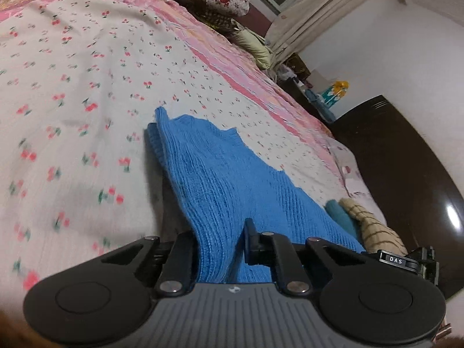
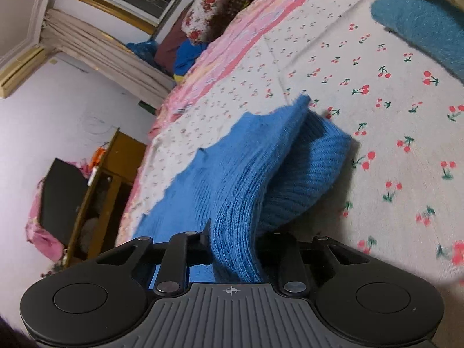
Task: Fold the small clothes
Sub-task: 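Grasp the folded sweater edge with both grippers and fold it over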
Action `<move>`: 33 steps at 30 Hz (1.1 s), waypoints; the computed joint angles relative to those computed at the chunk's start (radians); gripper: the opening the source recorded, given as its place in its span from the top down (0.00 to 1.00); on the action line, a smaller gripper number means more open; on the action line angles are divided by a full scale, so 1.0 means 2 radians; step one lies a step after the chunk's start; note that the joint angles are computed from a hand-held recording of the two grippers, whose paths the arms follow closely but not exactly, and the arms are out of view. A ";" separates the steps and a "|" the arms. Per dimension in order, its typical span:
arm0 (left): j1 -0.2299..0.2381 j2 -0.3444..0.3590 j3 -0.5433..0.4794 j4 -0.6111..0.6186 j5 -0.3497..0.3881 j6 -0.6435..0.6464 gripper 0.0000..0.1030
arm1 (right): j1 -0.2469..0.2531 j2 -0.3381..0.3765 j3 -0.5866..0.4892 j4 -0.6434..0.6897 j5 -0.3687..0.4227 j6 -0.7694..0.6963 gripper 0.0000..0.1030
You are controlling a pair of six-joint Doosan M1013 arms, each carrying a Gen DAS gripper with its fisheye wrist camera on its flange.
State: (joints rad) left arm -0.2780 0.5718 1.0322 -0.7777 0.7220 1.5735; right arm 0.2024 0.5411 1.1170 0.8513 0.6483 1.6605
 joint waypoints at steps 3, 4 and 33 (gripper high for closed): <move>0.000 -0.013 0.022 -0.007 0.005 0.001 0.81 | 0.000 -0.014 0.017 0.007 0.010 -0.009 0.78; -0.001 -0.014 0.022 0.008 0.008 -0.008 0.81 | 0.000 -0.018 0.020 -0.001 0.014 -0.007 0.78; -0.021 0.021 -0.054 0.171 0.016 -0.057 0.69 | 0.018 0.001 -0.013 -0.222 -0.083 0.165 0.77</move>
